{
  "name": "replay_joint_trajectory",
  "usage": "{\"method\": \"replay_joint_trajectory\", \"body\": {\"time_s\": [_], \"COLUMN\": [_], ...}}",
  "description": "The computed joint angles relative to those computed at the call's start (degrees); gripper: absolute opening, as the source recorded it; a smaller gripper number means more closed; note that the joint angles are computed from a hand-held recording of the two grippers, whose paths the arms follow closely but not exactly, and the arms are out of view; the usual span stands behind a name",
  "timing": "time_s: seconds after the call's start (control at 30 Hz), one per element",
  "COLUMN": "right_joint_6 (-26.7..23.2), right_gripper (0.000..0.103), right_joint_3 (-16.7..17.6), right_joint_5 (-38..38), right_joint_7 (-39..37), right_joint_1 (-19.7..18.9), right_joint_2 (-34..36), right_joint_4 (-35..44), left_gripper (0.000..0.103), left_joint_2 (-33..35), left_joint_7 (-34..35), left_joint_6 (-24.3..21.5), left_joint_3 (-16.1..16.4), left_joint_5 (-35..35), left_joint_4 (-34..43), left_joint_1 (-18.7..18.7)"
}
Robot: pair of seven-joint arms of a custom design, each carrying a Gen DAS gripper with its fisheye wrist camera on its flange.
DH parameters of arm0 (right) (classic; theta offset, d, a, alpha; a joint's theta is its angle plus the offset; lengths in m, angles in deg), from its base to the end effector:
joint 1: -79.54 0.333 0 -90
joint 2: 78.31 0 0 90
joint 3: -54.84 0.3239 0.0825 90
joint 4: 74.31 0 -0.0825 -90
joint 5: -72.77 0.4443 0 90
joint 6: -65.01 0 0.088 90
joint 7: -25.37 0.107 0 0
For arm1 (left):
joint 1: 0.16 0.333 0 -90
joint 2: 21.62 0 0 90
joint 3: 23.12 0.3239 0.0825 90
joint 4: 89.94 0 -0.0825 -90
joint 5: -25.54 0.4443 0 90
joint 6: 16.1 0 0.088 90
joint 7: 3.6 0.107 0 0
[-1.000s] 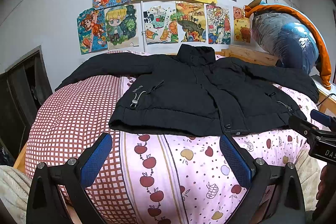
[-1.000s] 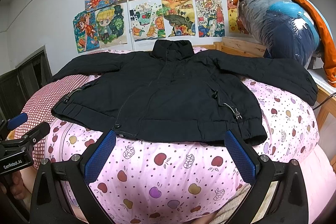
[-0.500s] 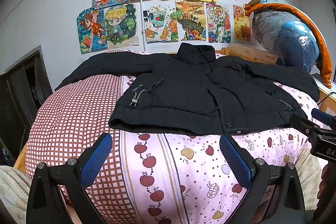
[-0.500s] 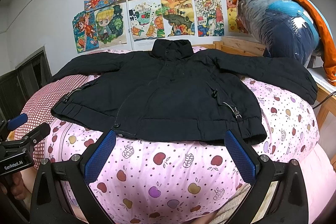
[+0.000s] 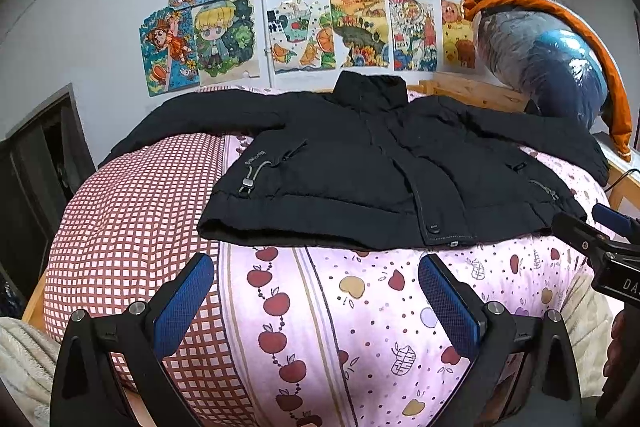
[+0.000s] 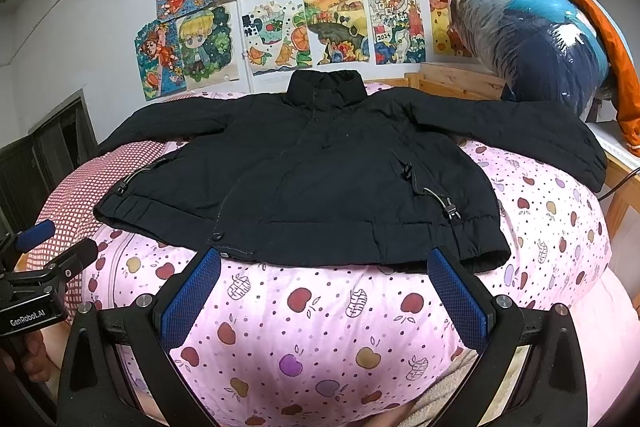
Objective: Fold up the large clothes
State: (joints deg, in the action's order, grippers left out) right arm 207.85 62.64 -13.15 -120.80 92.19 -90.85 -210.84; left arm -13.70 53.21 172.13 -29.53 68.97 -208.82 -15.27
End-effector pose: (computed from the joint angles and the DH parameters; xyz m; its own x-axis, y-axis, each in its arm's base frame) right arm 0.5038 0.1942 0.4088 -0.4895 -0.8490 -0.1991 -0.3230 0.3886 -0.8629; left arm 0.5805 -0.3019 0.4476 -0.5188 -0.8508 -0.0837 -0.3971 0.3266 -0.8577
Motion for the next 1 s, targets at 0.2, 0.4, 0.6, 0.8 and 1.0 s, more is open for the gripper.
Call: {"method": "replay_joint_trajectory", "body": {"time_s": [0.2,0.4,0.6,0.8,1.0], "right_joint_6": [-2.5,-6.0,-5.6,-3.2,5.6], "right_gripper": [0.102,0.102,0.102,0.102,0.102], "right_joint_3": [-0.2,-1.0,-3.1,-5.7,-9.0], "right_joint_5": [3.8,4.9,5.9,4.3,0.4], "right_joint_7": [-2.9,-0.8,0.7,3.1,7.8], "right_joint_1": [-0.1,-2.3,-6.9,-12.2,-17.2], "right_joint_2": [0.1,-3.6,-6.2,-6.1,-3.4], "right_joint_4": [0.4,-2.2,-3.8,-3.7,-2.4], "left_gripper": [0.103,0.103,0.103,0.103,0.103], "left_joint_2": [1.7,4.5,7.7,12.6,19.7], "left_joint_7": [0.8,5.7,0.5,-2.5,3.9], "left_joint_6": [-11.3,-17.4,-19.0,-20.7,-22.1], "left_joint_3": [-2.4,-4.7,-1.6,-0.3,-1.1], "left_joint_5": [2.5,0.1,8.2,13.9,11.9], "left_joint_4": [4.6,10.7,17.6,25.9,35.6], "left_joint_1": [-0.1,0.1,-3.9,-6.8,-8.5]}}
